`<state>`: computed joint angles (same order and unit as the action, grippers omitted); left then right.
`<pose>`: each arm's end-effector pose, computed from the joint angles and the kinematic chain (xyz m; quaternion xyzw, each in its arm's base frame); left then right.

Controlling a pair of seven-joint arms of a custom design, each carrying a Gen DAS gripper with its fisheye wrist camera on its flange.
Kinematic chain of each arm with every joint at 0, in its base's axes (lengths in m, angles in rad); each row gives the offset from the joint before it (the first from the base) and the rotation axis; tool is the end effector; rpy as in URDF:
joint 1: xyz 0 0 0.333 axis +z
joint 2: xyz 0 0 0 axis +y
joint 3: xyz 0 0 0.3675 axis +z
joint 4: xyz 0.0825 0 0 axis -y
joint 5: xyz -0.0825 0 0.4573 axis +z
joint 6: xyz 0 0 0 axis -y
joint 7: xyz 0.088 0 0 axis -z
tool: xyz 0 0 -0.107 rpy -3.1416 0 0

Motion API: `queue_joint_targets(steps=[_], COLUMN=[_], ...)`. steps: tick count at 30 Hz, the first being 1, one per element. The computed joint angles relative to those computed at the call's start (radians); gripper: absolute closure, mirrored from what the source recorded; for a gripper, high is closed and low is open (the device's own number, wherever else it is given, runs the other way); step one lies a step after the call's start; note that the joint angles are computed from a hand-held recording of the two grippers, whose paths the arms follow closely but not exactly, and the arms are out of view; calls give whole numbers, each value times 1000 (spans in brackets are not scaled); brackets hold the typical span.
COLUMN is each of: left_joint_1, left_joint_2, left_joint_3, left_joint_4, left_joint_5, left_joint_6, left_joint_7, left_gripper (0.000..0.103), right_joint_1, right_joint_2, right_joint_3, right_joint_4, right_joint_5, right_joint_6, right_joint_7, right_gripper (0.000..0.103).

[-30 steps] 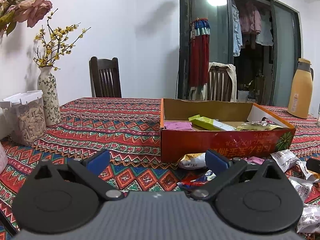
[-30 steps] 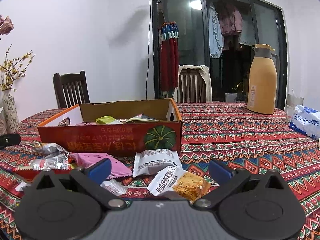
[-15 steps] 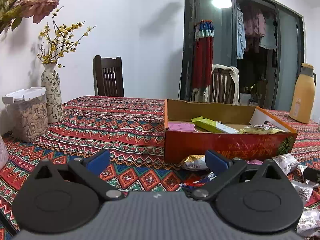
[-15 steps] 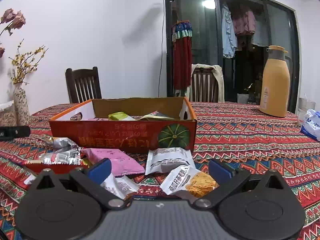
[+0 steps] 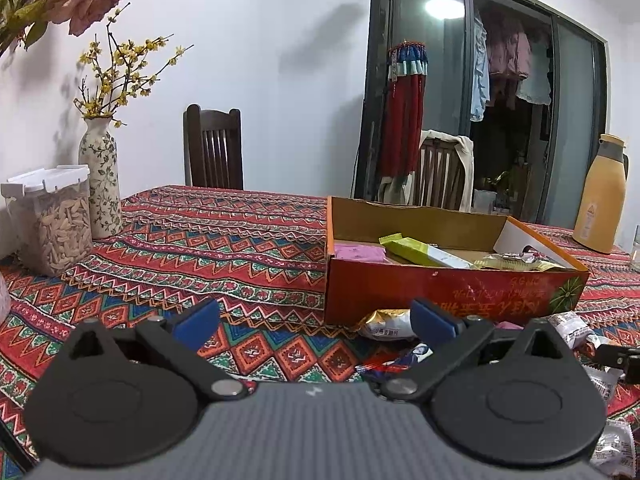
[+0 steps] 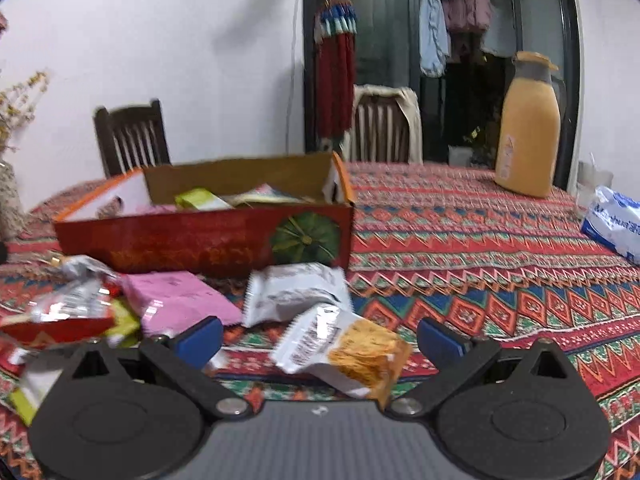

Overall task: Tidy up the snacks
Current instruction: 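Grasp another orange-and-white crisp packet with the right tool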

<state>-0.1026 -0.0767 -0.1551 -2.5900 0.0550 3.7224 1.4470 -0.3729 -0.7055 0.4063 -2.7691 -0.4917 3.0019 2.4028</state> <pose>0.5015 -0.1406 0.4280 -0.5184 0.6395 -0.4670 0.3227 0.4120 0.0542 0.4914 -0.5246 0.7150 -0.3789 0.2647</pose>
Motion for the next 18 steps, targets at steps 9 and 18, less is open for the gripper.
queue_joint_targets(steps=[9, 18], left_joint_1=[1, -2], left_joint_2=[1, 0], left_joint_3=[0, -7], left_joint_4=[2, 3], left_joint_5=[2, -26], left_joint_6=[-8, -17], left_joint_7=[-2, 20], left_gripper=[0, 0], right_joint_1=[124, 104], right_joint_2=[117, 89], right_joint_3=[-157, -123], right_joint_4=[48, 26], right_joint_5=[59, 3], right_joint_6=[-89, -45], right_joint_7=[-63, -49], right_gripper=[11, 42])
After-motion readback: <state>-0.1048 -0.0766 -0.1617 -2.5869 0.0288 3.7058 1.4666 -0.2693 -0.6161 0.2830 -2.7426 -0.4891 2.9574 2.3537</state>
